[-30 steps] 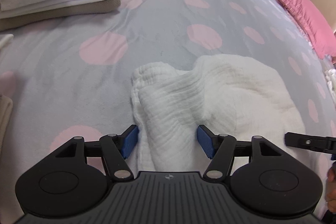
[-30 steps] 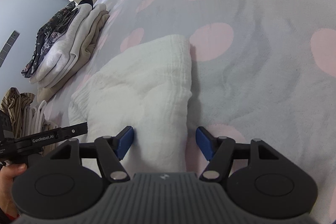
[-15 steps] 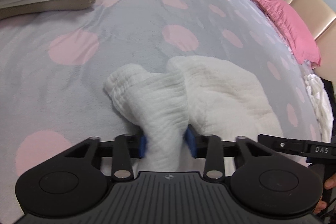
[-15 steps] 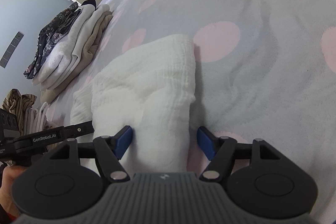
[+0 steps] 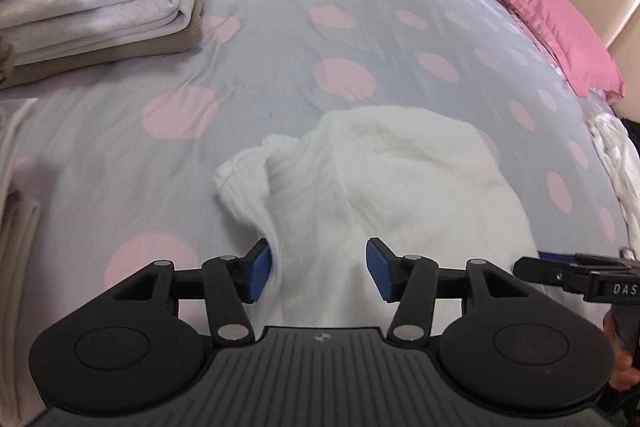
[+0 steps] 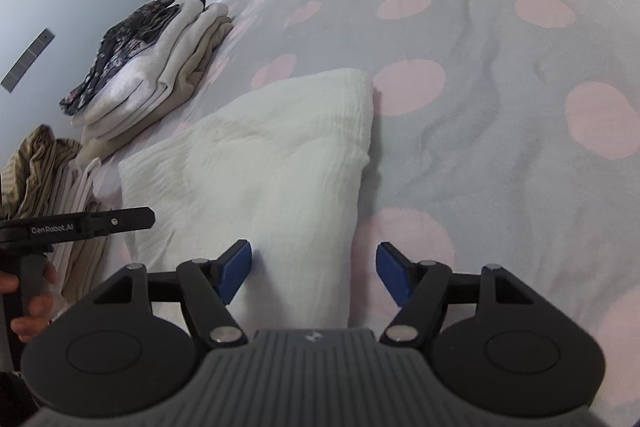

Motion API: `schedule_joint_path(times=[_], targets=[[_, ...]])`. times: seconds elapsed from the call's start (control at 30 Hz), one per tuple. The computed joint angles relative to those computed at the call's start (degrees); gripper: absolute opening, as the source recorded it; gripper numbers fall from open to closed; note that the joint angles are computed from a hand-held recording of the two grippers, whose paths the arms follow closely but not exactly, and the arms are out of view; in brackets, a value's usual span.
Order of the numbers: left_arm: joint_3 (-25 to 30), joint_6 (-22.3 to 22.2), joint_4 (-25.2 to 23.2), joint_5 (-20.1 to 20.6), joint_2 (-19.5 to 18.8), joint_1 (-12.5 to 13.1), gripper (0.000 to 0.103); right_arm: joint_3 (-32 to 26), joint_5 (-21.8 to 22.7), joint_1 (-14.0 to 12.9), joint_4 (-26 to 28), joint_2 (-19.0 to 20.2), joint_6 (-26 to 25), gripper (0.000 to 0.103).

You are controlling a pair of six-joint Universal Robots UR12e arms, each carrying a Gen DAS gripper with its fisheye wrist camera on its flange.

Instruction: Fold clothes

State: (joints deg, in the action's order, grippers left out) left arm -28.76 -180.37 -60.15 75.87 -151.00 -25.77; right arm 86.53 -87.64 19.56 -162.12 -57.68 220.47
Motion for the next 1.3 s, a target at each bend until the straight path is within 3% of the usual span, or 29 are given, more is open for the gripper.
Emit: schedule_joint_path(times=[0.27, 0.43, 0.63, 0.67, 0.73, 0.8, 0.87, 0.9, 1.13, 1.3], targets=[[-16.36, 4.88, 2.08, 1.33, 9.74, -0.28, 0.054, 3.82, -3.44, 2.63, 1.16, -4.08, -7.24, 0.072], [-21.32, 4.64, 0.73, 1.57, 12.78, -0.28, 0.054, 6.82, -3.95, 4.57, 2.64, -6.9, -12.63, 0.072], [-24.38, 4.82, -1.93, 3.0, 14.56, -0.41, 0.054, 8.14, -3.6, 6.56, 9.7, -8.14, -15.3, 0.07], [-24.44, 4.93, -2.51, 3.23, 14.56, -0.46, 0.054, 8.15, -3.71, 6.77, 10.77, -8.03, -15.2, 0.068], [-24.16, 5.05, -3.37, 3.66, 14.33, -0.54, 0.054, 7.96, -3.59, 6.87, 11.87, -7.61, -14.66, 0.046], [-23.85, 4.9, -3.96, 4.02, 14.11, -0.58, 0.054, 7.97, -3.22, 6.77, 11.97, -7.34, -13.76, 0.04], [-23.69, 4.25, -4.06, 4.25, 13.97, -0.52, 0.054, 8.14, -2.97, 6.67, 11.47, -7.2, -13.14, 0.026], [-23.61, 3.92, -4.08, 4.26, 13.91, -0.47, 0.054, 8.06, -3.18, 6.73, 11.65, -7.15, -13.28, 0.008], [-22.33, -0.11, -7.09, 6.71, 13.17, -0.31, 0.054, 7.72, -4.28, 7.18, 13.26, -7.12, -14.11, 0.005], [-22.7, -2.04, -6.47, 10.25, 13.63, -0.6, 0.054, 7.41, -4.4, 7.11, 16.95, -7.82, -13.49, 0.004]])
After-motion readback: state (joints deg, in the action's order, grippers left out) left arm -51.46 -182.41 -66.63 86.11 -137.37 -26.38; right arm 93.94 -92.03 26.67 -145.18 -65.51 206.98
